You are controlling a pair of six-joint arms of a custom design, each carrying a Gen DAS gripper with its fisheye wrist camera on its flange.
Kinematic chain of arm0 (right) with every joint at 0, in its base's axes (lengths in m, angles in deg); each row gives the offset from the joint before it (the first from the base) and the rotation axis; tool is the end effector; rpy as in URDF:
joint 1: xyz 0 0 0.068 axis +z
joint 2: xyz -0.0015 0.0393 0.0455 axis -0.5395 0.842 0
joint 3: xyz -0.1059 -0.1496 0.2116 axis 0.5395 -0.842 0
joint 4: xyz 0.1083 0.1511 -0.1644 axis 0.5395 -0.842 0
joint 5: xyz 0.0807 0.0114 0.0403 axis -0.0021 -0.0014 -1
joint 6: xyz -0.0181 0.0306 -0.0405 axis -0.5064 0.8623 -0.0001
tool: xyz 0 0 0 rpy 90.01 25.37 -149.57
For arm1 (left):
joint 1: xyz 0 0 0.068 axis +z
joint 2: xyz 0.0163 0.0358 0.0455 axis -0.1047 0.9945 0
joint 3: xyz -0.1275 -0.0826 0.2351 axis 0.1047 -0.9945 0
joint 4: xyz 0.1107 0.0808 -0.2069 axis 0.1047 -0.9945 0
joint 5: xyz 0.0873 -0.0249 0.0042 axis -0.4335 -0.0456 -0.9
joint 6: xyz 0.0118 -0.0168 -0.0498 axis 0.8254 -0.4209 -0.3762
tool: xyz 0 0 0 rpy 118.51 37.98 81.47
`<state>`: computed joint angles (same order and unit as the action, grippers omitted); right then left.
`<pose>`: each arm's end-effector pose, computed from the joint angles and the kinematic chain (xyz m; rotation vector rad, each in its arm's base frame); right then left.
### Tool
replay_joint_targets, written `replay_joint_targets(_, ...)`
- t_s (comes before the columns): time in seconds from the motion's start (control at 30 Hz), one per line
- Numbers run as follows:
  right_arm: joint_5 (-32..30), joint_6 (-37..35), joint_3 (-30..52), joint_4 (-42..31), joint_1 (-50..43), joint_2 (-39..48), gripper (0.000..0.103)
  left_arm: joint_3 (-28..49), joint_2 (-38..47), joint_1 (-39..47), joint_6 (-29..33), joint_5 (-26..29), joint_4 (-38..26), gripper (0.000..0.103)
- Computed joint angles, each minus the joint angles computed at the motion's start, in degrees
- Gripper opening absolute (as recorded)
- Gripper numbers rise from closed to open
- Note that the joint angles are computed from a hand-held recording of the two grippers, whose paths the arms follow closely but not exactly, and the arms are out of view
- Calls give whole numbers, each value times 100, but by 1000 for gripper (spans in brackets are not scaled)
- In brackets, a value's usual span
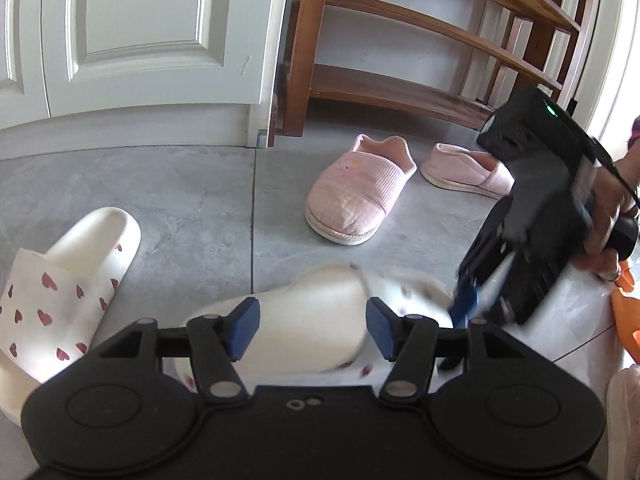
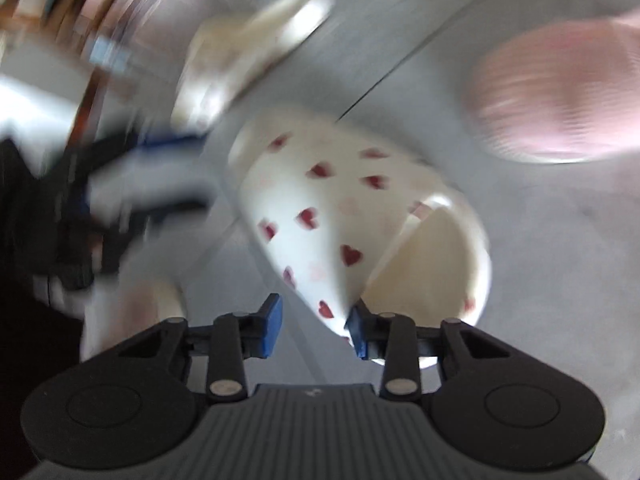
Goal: Organize scattered shoes
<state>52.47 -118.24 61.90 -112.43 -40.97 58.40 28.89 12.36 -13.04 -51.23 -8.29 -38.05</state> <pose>0.2601 -0.0173 0.1182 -0.9828 2.7512 1.0481 0.1799 -0.0357 0.1289 0.5435 2.2977 -0.4272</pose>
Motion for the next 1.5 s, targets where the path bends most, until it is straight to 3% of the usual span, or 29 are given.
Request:
replay_joint_targets(0.13,165,-1396,-311,-381,716,-556,41,-71,-349,325,233,337,-410,56)
replay_joint_targets(0.27,720,-2326,-435,-433,777,-1234,42,-227,-632,518,197,207,-497,57)
replay_joint_targets(0.4,728,-2662,-516,50,798,-1839,44,-326,-955,775,38,70,-573,58)
replay_joint_targets(0.5,620,-3141,-348,101,1110,-2214,50,-309,-1275,943,175,38,-877,58)
replay_joint_targets(0.6,606,-3430,-80,61,1688,-2177,58,-319,-1839,1142,443,-155,-1383,58)
replay_joint_targets(0.7,987,-3626,350,39,2570,-1890,66,-322,-2194,1369,559,-199,-1729,58)
replay_joint_targets(0.83,1861,-3157,1556,-431,3696,-447,63,-335,-2469,1884,661,43,-2085,59)
replay_joint_targets(0.87,2091,-3028,1993,-743,3917,41,59,-341,-2502,2033,719,122,-2141,59)
replay_joint_targets(0.9,2226,-2978,2231,-919,4026,307,45,-342,-2520,2174,776,194,-2175,59)
replay_joint_targets(1.0,2333,-2833,2988,-1510,4217,979,39,-326,-2451,2574,898,378,-2150,60)
replay_joint_targets(1.17,2066,-2338,3413,-1422,3795,1155,38,-313,-2276,2871,781,455,-1824,61)
replay_joint_targets(1.27,1400,-707,3329,-222,3529,1033,38,-308,-2257,2985,693,445,-1675,63)
replay_joint_targets(1.33,1050,540,3467,329,3412,1159,29,-295,-2225,3099,648,448,-1585,64)
replay_joint_targets(1.43,393,1698,3768,585,3361,1513,29,-292,-2202,3341,616,405,-1440,64)
replay_joint_targets(1.5,176,2074,3652,876,3477,1539,30,-271,-2209,3533,598,391,-1367,65)
